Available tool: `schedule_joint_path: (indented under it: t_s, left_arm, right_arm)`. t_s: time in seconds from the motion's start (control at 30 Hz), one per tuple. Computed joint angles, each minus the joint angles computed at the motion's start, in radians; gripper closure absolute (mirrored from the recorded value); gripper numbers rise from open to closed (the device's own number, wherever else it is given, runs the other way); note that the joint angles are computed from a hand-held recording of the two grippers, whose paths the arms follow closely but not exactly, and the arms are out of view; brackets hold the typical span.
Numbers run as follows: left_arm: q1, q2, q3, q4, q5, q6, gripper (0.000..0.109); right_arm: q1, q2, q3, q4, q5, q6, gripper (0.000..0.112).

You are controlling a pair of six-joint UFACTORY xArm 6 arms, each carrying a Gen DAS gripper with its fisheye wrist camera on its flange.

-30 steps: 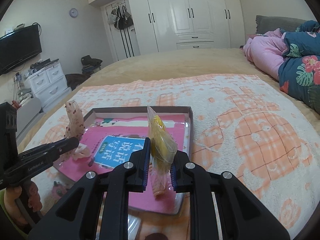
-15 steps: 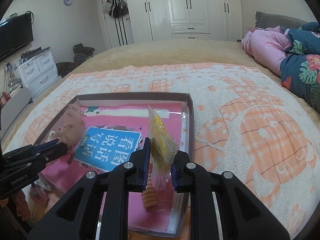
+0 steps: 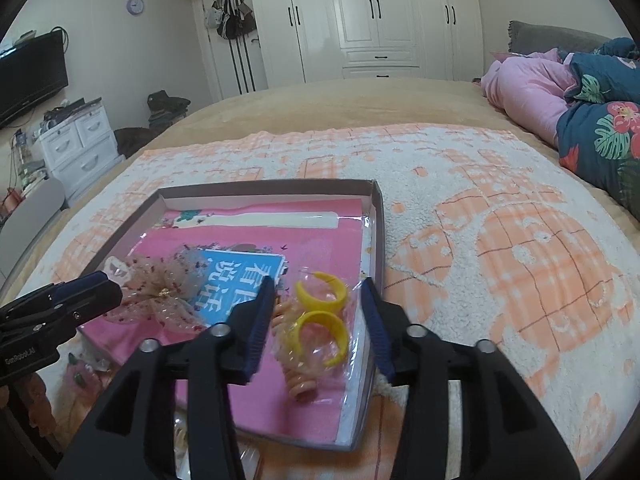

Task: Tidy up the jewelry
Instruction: 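Release the bow and yellow hair ties in the box, opening both tools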

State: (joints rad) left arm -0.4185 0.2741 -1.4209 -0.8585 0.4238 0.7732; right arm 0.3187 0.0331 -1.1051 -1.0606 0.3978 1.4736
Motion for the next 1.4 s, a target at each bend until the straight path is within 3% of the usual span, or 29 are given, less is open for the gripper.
schedule_joint_path:
  t_s: [0.37,0.43,0.57,0.7,1.4]
  left_arm:
    - [0.000,-0.083,0.084,-0.048,-0.050,0.038,0.045]
    - [-0.001,-0.101,0.099,-0.060,-0.060,0.047,0.039]
    - [-0.002,-0.132,0.126,-0.115,-0.072,0.094,0.029]
    - [-0.006,-0.170,0.158,-0.190,-0.086,0.165,0.019]
    - [-0.014,-0.328,0.287,-0.411,-0.132,0.378,0.017]
  right_arm:
    - [0.067,-0.122,0.079,-0.117,0.074,0.083,0.047]
    - [0.077,-0.144,0.093,-0.127,0.090,0.096,0.039]
    - [0.099,-0.186,0.118,-0.169,0.135,0.136,0.038]
    - [0.128,-0.225,0.141,-0.221,0.196,0.179,0.028]
    - [0.257,-0.367,0.208,-0.280,0.332,0.202,0.019]
